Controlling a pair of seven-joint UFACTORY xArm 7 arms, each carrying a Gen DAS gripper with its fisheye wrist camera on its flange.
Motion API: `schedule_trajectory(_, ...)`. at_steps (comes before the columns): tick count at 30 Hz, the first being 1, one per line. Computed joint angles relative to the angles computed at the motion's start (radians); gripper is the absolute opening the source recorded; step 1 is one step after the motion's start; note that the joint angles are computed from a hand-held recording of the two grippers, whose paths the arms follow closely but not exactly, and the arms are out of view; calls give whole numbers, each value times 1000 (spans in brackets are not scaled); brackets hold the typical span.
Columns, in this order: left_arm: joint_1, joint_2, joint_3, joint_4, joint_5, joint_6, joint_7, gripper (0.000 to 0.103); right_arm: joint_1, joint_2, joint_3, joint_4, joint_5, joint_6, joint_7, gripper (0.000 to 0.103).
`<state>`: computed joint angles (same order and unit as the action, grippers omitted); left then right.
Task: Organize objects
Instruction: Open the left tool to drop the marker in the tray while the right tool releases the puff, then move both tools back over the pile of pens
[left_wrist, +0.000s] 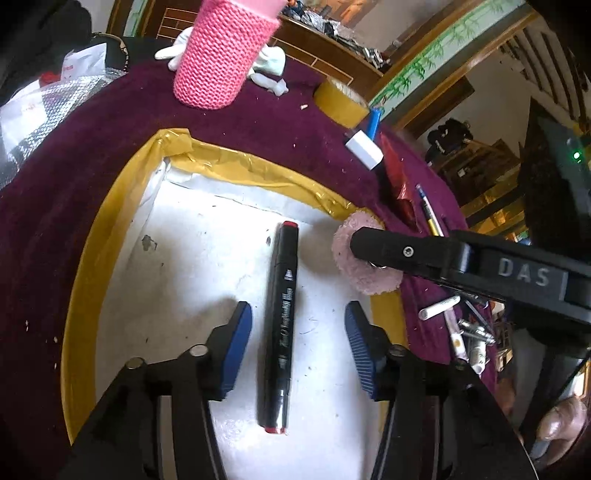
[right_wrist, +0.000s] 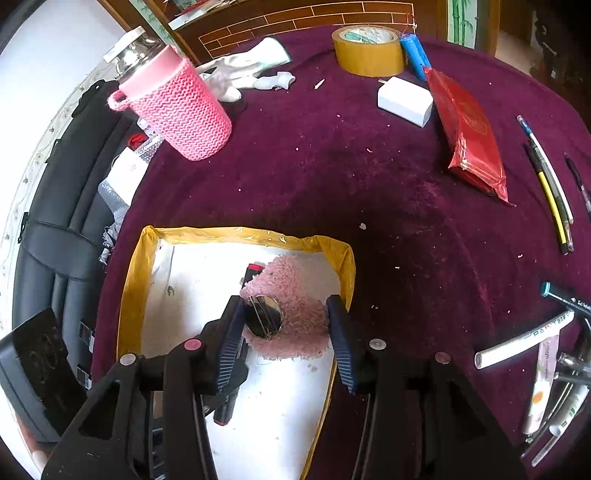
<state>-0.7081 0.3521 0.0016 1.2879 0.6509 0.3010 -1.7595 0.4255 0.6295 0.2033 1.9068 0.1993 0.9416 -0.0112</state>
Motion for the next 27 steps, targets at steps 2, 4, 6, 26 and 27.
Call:
schedule_trajectory(2, -35, -11, 35, -10, 60, -16, -78, 51, 1, -22, -5, -29, -6, -36, -1, 45)
schedule_trajectory(4, -53, -9, 47, -9, 109, -26, -141, 52, -3, -38, -5, -46, -8, -58, -3, 49)
schedule_trajectory(6, -50, 2, 39, -4, 122, -37, -159, 52, -10, -40, 0, -44, -1, -53, -8, 49)
schedule_trajectory(26, -100, -122, -1, -139, 236, -66, -287, 53, -256, -564, -93, -706, 209, -196, -136, 49)
schedule_trajectory(27, -98, -133, -7, -130, 263, -52, -304, 54, -270, -588, -109, -734, 214, -201, -138, 49)
